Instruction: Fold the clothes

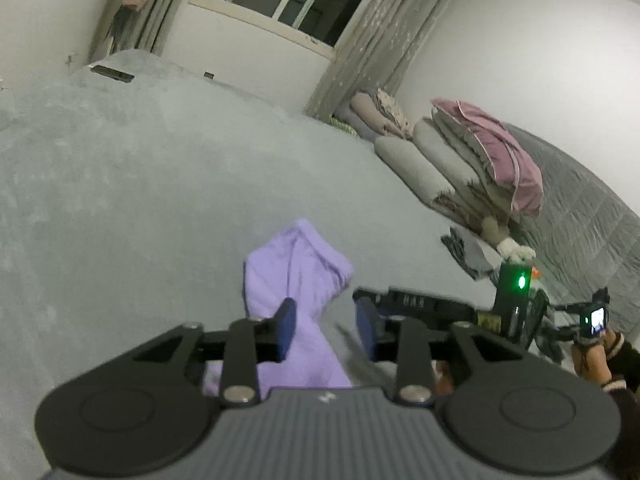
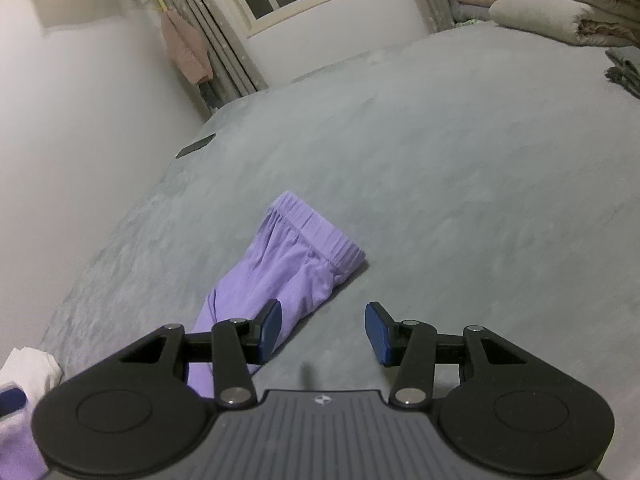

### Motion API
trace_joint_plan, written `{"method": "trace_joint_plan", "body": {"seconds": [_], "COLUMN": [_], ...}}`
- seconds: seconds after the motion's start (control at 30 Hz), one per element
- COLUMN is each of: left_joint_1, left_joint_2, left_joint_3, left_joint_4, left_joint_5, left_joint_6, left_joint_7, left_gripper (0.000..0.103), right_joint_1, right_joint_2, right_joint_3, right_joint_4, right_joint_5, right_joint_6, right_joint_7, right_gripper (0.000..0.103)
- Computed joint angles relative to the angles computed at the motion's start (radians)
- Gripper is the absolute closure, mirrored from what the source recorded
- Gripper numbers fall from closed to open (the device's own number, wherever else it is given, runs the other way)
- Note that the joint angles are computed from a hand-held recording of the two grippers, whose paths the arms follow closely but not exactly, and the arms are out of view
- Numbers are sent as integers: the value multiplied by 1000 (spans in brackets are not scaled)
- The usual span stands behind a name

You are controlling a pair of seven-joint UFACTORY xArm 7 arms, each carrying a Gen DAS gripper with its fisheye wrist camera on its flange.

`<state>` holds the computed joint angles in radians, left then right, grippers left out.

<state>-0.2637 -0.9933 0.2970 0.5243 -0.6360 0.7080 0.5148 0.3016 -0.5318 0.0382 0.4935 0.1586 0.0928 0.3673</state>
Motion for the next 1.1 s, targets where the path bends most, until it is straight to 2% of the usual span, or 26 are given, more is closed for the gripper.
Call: {"method": "trace_joint_plan", "body": {"seconds": [0.07,0.13,0.23,0.33,0.4,0.5,0.6,0.67,0.73,0.83,0.97,1.1], "left_joint_1": [-25,-50,-84,-92,-72,-46,-26,-9,12,38,34,-2], "left_joint_2": [74,183,360,545,662,803,896,924,918,865,767,629], "left_joint_3": [-5,-28,-49,-73,-118,-161,-201,-230,-246,-264,-266,-278], "left_joint_4": [36,77,149,242,297,387,454,465,459,423,364,263], "left_joint_5": [4,10,-8,-53,-47,-66,-94,-100,-159,-288,-410,-408], "left_joint_6": [-23,-53,-101,-129,-189,-215,-234,-247,-234,-215,-169,-156], "left_joint_7": [16,30,66,95,99,88,114,135,179,299,424,478], "left_gripper": [53,51,51,50,49,50,58,96,98,98,98,98], "right_joint_1": [7,21,49,26,-4,-36,-38,-40,-32,-9,-19,-62], "right_joint_2": [11,24,49,54,45,37,43,44,41,42,34,22], "right_joint_3": [-5,-14,-36,-16,11,41,47,55,55,38,45,72], "right_joint_4": [9,19,32,37,34,34,41,41,37,37,30,22], "right_joint_5": [1,8,27,24,12,-10,-19,-30,-37,-32,-41,-49], "right_joint_6": [10,15,3,13,23,25,20,14,6,-9,-21,-7], "right_joint_7": [-5,-13,-37,-30,-14,14,27,33,31,24,32,75], "right_gripper": [57,57,57,57,57,57,57,57,57,57,61,62]}}
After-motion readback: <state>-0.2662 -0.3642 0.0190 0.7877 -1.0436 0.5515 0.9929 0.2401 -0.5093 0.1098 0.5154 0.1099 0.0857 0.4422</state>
